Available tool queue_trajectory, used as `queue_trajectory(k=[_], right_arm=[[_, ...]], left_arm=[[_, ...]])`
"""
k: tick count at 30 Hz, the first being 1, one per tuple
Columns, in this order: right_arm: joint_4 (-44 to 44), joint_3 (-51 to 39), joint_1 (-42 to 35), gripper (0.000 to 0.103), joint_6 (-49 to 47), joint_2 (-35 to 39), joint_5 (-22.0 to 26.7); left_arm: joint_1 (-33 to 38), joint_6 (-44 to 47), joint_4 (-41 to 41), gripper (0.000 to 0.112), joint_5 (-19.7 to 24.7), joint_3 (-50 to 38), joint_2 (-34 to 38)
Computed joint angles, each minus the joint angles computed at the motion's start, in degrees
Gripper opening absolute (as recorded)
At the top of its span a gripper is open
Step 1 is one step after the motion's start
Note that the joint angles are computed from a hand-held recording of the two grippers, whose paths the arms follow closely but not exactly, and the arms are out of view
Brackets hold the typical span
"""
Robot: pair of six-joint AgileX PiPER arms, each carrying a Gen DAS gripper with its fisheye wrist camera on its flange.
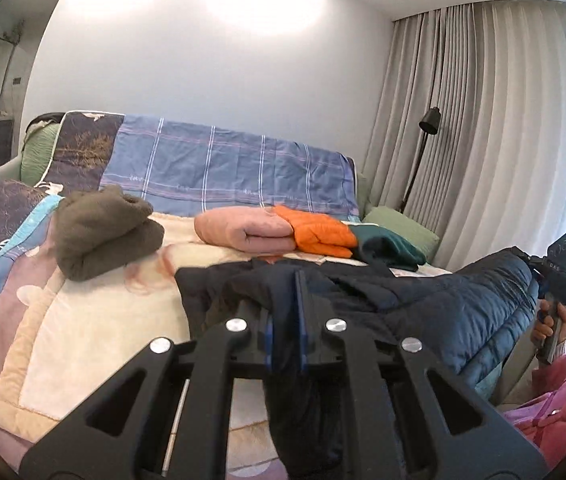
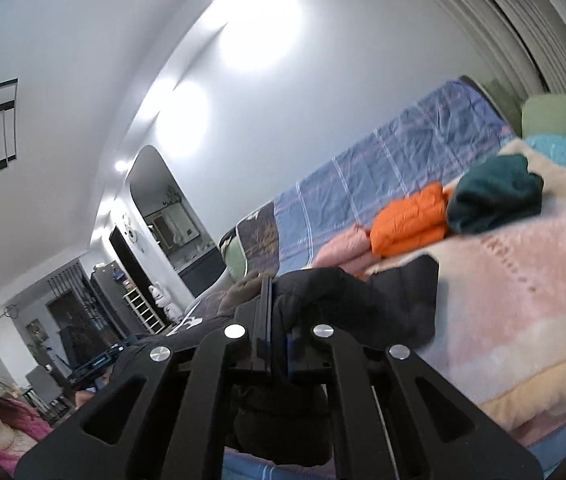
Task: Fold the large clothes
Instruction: 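Lower the folded jacket onto the bed with both grippers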
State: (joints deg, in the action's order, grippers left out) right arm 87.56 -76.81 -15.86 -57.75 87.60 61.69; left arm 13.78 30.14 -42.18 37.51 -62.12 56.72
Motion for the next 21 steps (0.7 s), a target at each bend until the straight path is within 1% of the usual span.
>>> queue_trajectory(k=[2, 4, 5, 6, 8, 9, 10, 12, 13, 14, 15, 18, 21], right_arm=[[-0.89, -1.99, 2.25, 0.005, 1.03, 1.84, -3.75], [-2.86, -6.62, 5.08, 0.005, 3.53, 5.90, -8.16], [-3.89, -8.16, 5.97, 0.005, 4.71, 7.01, -9.66], [-6.16, -12.00, 8.06, 0.005, 6.98, 10.24, -12.90], [-9.33, -16.42, 10.00, 0.005, 10.33, 13.99, -15.68], [-12.07, -19.72, 11.22, 0.005, 13.41, 16.86, -17.15], [-14.51, -22.42, 12.16, 0.005, 16.18, 19.05, -18.10], [-21.69, -28.80, 14.25, 0.005, 23.00, 24.04, -20.09], [-25.45, -31.43, 15.15, 0.005, 26.21, 26.06, -20.85], [-30.98, -35.55, 16.34, 0.005, 30.94, 29.18, -21.27], [-34.22, -38.82, 16.99, 0.005, 34.15, 31.61, -20.83], [-40.95, -47.43, 18.12, 0.005, 40.88, 38.43, -18.88], [-46.17, -56.50, 19.00, 0.005, 45.54, 45.19, -16.60]], left_arm=[[-2.90, -4.10, 4.45, 0.009, -2.28, -1.96, 3.41], [-5.01, -8.17, 9.44, 0.009, -3.88, -4.05, 6.64], [-5.71, -8.79, 10.89, 0.009, -4.83, -5.40, 8.96], [-5.06, -7.74, 10.05, 0.009, -4.78, -5.66, 9.70], [-4.32, -6.98, 9.32, 0.010, -4.76, -8.77, 14.29], [-4.58, -8.59, 11.14, 0.010, -4.88, -11.39, 17.64], [-4.59, -9.14, 12.04, 0.011, -5.01, -12.56, 19.46], [-5.60, -12.98, 17.00, 0.011, -5.18, -17.12, 25.41], [-6.08, -14.41, 18.68, 0.011, -5.17, -18.64, 27.54], [-6.49, -15.77, 20.41, 0.012, -5.18, -20.20, 29.72], [-6.99, -17.43, 22.56, 0.012, -5.32, -21.87, 32.03], [-7.88, -23.08, 28.69, 0.012, -4.72, -27.69, 40.37], [-7.43, -25.26, 29.91, 0.013, -3.42, -31.64, 46.24]])
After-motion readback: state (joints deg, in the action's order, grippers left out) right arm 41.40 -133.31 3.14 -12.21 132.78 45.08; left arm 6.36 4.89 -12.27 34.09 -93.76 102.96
